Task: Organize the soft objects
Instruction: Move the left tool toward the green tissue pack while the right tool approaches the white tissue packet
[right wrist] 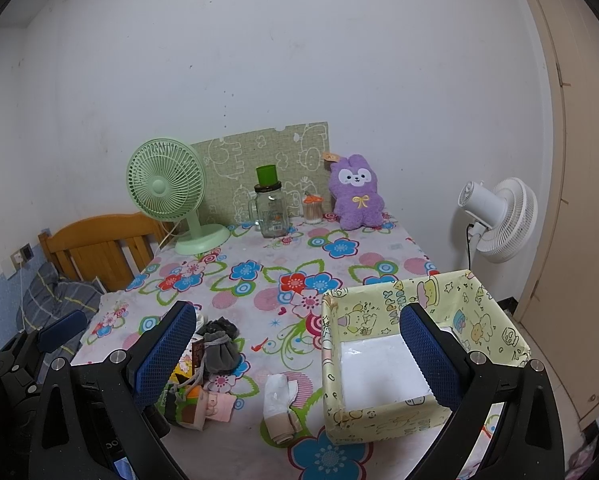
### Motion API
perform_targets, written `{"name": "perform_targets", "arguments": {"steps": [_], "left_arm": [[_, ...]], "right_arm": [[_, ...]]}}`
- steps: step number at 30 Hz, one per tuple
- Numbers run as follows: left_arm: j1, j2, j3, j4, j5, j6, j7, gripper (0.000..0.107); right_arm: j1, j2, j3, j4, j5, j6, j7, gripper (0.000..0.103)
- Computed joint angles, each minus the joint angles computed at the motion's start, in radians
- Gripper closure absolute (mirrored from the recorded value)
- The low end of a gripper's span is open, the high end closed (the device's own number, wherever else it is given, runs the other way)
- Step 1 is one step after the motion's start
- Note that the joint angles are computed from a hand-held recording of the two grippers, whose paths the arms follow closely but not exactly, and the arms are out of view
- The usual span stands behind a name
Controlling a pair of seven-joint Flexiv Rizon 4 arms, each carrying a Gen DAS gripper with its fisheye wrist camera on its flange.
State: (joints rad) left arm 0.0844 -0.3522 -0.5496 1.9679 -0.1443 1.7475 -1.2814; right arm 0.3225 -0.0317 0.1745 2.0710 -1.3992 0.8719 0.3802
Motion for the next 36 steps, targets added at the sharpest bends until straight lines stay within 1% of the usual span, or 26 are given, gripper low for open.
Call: {"name": "perform_targets", "arguments": {"steps": [10, 13, 24, 28, 32, 36], "left_arm": [[0.001, 0.003, 0.000, 0.000, 0.000, -0.002, 0.004, 0.006], [0.020, 0.002, -0.020, 0.004, 0.003, 0.001, 0.011, 0.006], [0.080, -0.016, -0.078, 0.015, 0.004, -0.019, 0.042, 0.014], [0.074, -0.032, -0.070, 0.013, -0.002, -0.029, 0.057, 0.017], [0.040, -0.044, -0.023, 0.008, -0.010, -0.032, 0.069, 0.019], [0.057, -0.063, -0.037, 0.008, -0.017, -0.043, 0.086, 0.020]], "right_arm": [[0.003, -0.006, 0.000, -0.006, 0.003, 0.002, -0.004, 0.000], [0.007, -0.013, -0.001, -0.011, 0.001, 0.002, -0.002, 0.000], [0.024, -0.051, -0.010, -0.029, 0.015, 0.014, 0.019, 0.003], [0.030, -0.069, -0.016, -0.035, 0.026, 0.024, 0.022, 0.004], [0.037, -0.097, -0.026, -0.044, 0.036, 0.045, 0.034, 0.006], [0.046, -0.120, -0.036, -0.051, 0.032, 0.062, 0.048, 0.008]]}}
